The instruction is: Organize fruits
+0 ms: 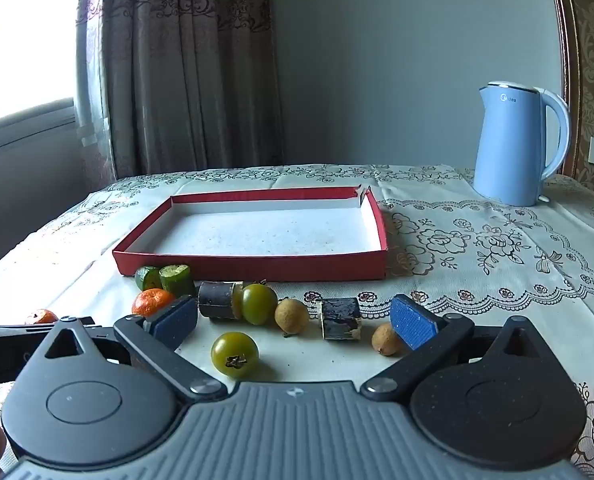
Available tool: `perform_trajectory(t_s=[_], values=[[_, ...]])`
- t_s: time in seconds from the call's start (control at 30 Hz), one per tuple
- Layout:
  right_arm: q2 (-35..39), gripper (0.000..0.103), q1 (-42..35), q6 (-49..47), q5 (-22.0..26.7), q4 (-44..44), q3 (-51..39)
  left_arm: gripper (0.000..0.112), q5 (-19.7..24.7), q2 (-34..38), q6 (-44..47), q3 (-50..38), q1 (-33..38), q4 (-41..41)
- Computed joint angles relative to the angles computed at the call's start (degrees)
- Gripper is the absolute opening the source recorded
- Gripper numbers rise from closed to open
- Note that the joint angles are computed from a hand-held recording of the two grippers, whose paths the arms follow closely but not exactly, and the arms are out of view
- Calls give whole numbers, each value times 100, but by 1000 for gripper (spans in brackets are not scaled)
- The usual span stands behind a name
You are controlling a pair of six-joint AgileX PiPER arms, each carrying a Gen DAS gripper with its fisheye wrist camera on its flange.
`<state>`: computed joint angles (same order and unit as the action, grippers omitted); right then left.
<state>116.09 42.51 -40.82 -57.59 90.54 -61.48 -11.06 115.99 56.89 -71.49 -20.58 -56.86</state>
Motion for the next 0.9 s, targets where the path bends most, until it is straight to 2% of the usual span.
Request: perform_trajectory(t_s=[0.07, 0.1, 0.13, 0.2, 0.3, 0.37, 0.4, 0.43, 0.47, 0.57, 0.63, 0.7, 0.73, 0.8, 0.83, 0.9], values=[[-23, 103, -21, 30, 24, -16, 42, 103, -136, 12, -260, 48, -51, 210], [-32, 103, -27, 40, 16, -24, 65, 103, -14, 112, -223, -95, 69, 135], [-36, 103, -30, 44, -6, -27, 84, 103, -78, 145, -415, -108, 69, 289], [-35, 103, -36, 42, -82, -7, 112, 103, -219, 233, -1316, -126, 105, 1096], [-67, 103, -126, 152, -155, -15, 212, 103, -623, 410, -2348, -151, 142, 1881], [-137, 103, -254, 350, -116, -97, 356, 103, -1064, 527, -2930, -49, 135, 2281], [-164, 103, -260, 431, -140, -117, 406, 103, -1392, 689, -2965, -120, 32, 2226], [-187, 103, -265, 544, -161, -162, 472, 103, -1905, 789, -3156, 38, -36, 2376], [-212, 103, -275, 676, -183, -229, 548, 103, -2228, 849, -3432, 189, -45, 2675], [-204, 103, -311, 803, -232, -297, 614, 103, -2690, 816, -4748, 623, 132, 4080], [-211, 103, -363, 781, -138, -390, 657, 103, -3141, 828, -4894, 865, 102, 4213], [-213, 103, -445, 883, 15, -565, 737, 103, -3375, 858, -4896, 974, 62, 4192], [-192, 103, -475, 895, 67, -574, 726, 103, -3333, 841, -4976, 985, 92, 4350], [-124, 103, -518, 805, 174, -511, 651, 103, -2922, 757, -5120, 933, 163, 4744], [-94, 103, -535, 730, 233, -479, 607, 103, -2681, 740, -5050, 850, 157, 4684], [-32, 103, -537, 583, 290, -402, 510, 103, -2177, 718, -4599, 556, 101, 4068]])
